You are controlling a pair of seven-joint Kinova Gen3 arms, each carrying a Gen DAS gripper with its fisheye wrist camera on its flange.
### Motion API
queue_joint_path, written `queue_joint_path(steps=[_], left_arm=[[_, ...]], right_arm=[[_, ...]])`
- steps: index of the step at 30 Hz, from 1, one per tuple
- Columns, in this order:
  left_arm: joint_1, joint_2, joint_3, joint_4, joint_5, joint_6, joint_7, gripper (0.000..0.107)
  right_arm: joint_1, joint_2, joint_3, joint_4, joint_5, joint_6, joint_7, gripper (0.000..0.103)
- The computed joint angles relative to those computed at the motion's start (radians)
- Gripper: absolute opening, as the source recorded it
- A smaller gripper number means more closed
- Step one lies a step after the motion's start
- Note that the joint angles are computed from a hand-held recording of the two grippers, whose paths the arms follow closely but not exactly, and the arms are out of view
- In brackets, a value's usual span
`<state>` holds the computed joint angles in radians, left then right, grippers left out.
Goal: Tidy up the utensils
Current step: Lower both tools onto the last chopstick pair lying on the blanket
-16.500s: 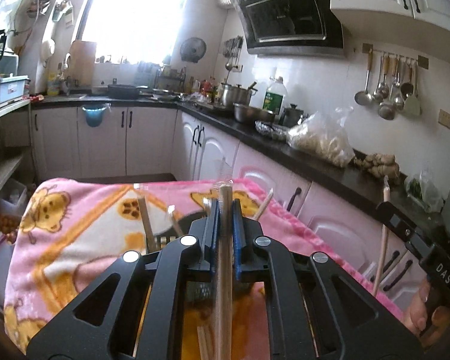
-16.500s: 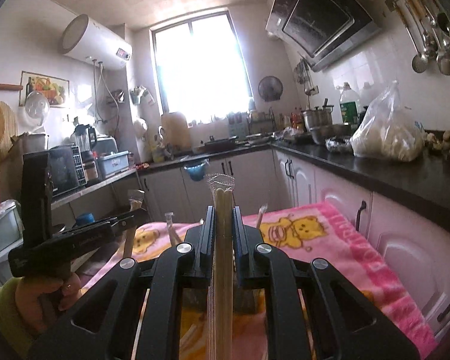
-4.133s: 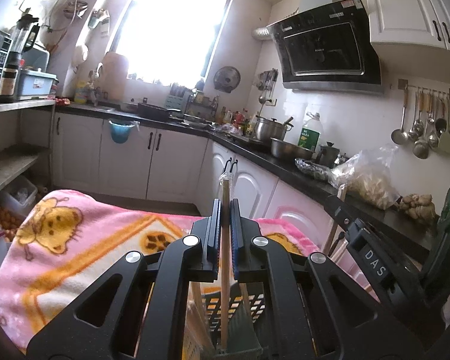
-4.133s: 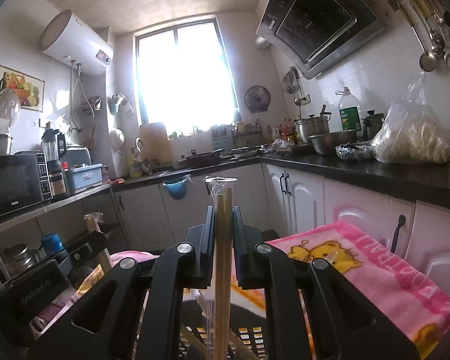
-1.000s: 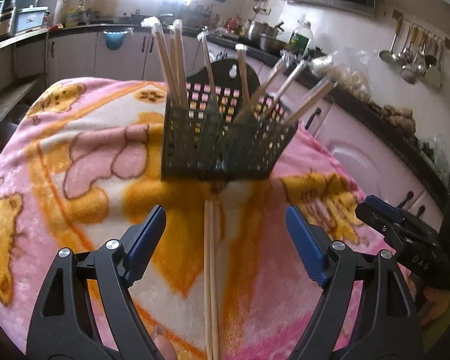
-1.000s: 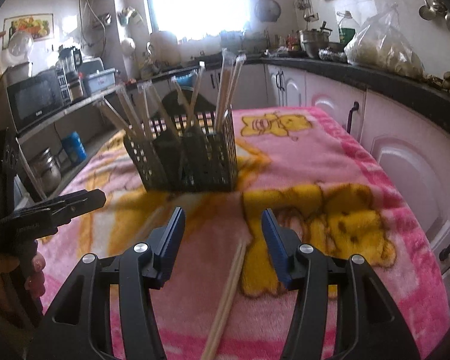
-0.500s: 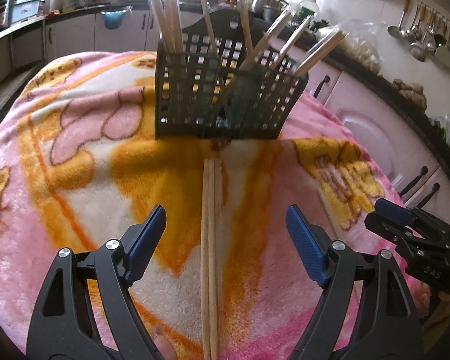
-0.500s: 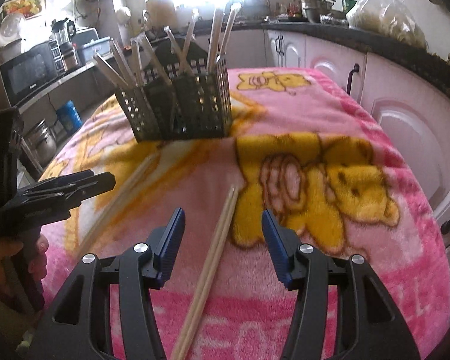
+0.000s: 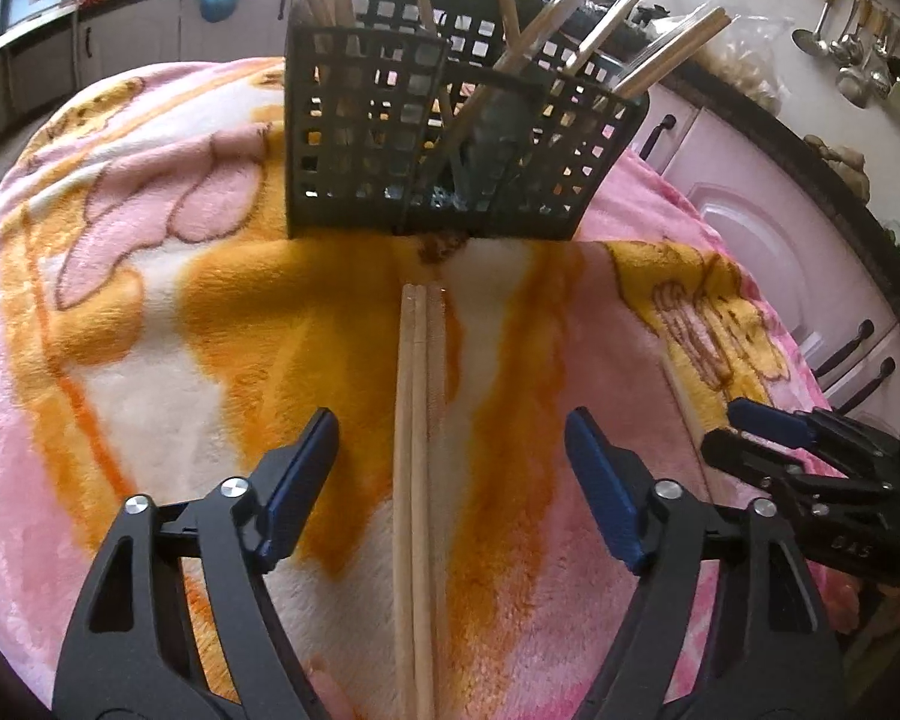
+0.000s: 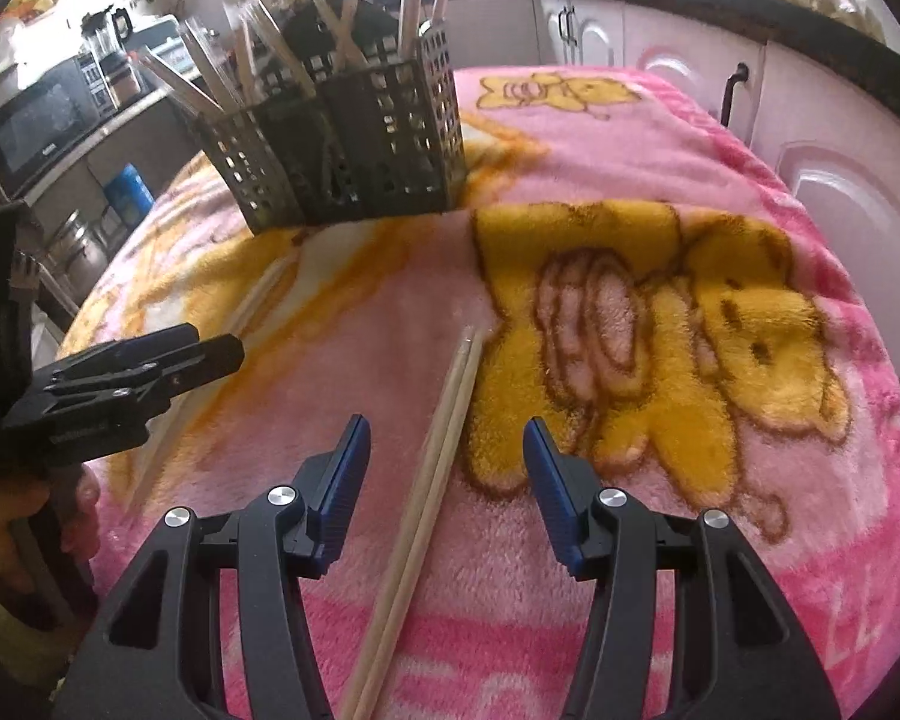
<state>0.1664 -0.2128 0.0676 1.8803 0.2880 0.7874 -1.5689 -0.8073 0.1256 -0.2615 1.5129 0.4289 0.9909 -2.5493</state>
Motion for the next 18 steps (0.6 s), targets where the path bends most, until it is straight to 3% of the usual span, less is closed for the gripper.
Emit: queue_joint_path(steps=[6,13,18], left_arm=[[0.001,0.034,-0.028,-0.019,0.053,0.023,-0.041,0.061],[-0.023,0.076,-0.027,-0.066,0.076,0.079,-0.077,0.055],[-0.028,0.116,0.005,-0.119,0.013,0.115,-0.044,0.054]], right_arm=[[0.038,0.062,0.023,-0.087,-0.106,0.046,0.094,0.049],[-0.038,0.153,0.059,-0.22,-0.043,0.196,0.137,0.034],[-0.021,0.132,0.075,-0.187,-0.082,0.151,0.12,0.023]])
